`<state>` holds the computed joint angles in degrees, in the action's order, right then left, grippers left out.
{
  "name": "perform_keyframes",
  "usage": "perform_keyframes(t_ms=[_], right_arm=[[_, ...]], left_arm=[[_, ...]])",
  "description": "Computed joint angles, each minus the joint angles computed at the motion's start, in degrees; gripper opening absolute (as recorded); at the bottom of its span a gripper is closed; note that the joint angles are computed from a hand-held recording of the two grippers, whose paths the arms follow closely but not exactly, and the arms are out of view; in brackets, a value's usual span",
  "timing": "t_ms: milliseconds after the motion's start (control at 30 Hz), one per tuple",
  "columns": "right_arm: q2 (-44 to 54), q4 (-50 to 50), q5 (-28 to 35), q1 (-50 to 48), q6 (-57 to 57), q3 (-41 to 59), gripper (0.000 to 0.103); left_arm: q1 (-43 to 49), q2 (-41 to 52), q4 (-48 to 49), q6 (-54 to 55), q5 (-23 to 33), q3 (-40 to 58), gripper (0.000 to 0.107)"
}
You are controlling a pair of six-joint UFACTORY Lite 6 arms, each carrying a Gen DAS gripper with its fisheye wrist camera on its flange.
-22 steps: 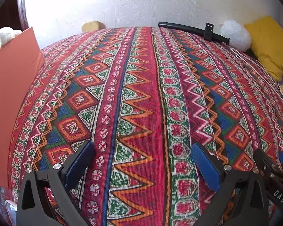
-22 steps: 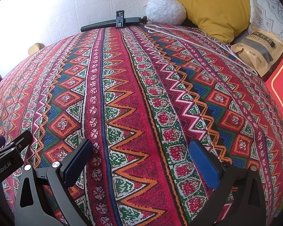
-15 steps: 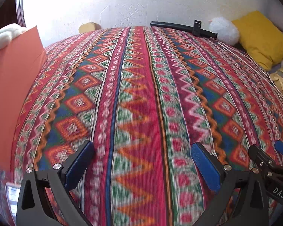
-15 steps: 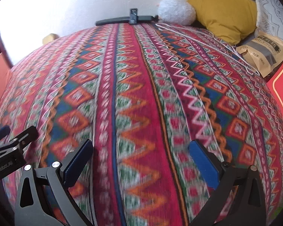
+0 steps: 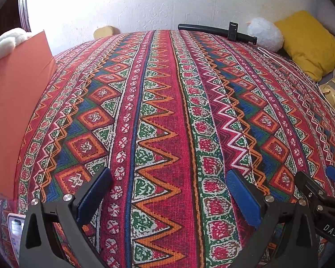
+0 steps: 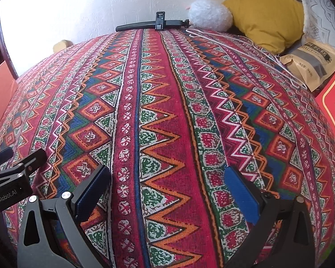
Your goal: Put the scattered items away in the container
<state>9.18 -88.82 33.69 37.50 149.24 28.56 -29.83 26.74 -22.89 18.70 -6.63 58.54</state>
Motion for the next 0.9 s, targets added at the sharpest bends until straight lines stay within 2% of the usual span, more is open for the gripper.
perform_keyframes(t_ms=[500, 900], right_arm=[[0.2, 0.0, 0.1, 0.1, 0.1, 0.1, 0.102], [0.3, 0.0, 0.1, 0.1, 0.1, 0.3, 0.102]], left_arm=[[-0.1, 0.1, -3.1, 2.9, 0.2, 0.4, 0.103], [0.3, 0.5, 3.2, -3.4, -0.1, 0.0, 0.103]])
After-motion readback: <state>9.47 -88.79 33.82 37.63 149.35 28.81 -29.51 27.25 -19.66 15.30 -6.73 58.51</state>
